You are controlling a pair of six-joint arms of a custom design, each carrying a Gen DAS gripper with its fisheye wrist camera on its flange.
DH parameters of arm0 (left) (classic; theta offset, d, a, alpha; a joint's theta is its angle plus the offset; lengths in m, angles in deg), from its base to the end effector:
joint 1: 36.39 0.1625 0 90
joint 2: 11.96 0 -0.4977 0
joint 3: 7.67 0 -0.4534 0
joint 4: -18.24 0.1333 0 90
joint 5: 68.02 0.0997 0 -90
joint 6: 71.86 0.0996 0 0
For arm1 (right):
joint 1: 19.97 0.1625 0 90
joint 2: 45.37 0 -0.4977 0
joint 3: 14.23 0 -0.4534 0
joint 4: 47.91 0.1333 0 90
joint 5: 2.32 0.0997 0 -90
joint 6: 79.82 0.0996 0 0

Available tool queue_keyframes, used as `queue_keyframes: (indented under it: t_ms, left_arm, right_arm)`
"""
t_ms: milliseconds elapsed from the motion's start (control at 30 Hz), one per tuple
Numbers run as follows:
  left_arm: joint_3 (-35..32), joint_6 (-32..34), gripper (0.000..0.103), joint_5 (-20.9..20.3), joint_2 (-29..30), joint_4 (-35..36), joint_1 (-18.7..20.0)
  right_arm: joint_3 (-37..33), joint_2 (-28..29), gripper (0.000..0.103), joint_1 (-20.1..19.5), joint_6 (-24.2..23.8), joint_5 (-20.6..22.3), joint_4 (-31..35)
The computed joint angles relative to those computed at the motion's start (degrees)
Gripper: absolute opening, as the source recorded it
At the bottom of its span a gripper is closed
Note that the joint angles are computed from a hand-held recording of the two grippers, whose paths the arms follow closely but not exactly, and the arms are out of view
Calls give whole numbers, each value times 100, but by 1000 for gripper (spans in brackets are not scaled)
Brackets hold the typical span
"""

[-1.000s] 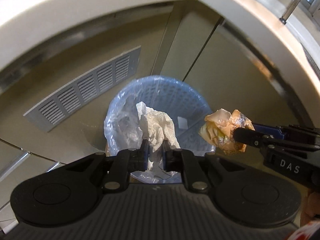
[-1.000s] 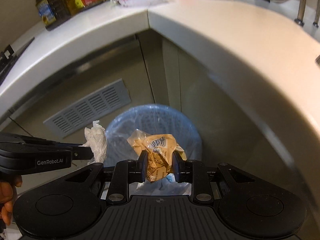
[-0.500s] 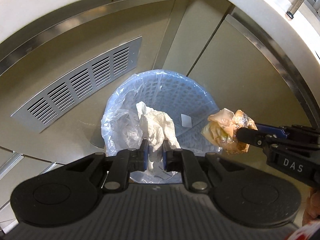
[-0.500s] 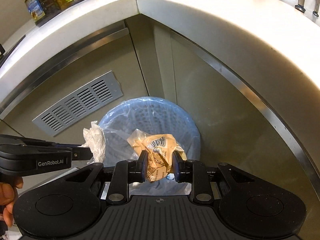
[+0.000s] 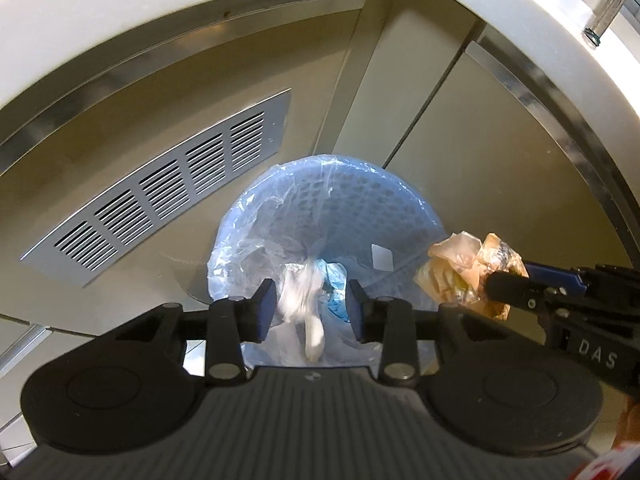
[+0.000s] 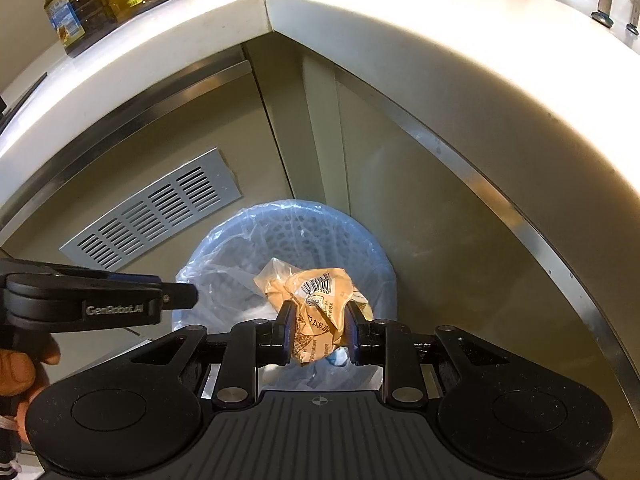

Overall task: Collect trash
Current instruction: 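Open both tools to drop the tissue and wrapper into the bin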

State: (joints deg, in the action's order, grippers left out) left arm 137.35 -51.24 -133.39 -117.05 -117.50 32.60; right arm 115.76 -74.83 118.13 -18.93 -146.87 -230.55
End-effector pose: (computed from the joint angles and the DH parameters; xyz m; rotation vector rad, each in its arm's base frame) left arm 0.0461 -0.3674 0.2720 0.9346 2.5427 -0.1395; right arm 0.3633 -0.2559 -0.1094 -0.1776 -2.3307 0.8869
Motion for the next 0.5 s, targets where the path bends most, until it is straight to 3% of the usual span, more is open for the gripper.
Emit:
queue_keyframes:
  t_ms: [500]
  left_arm:
    - [-104, -17, 33, 45, -229, 185, 202]
  right_arm:
    - [-127, 143, 26, -60, -274, -14, -323]
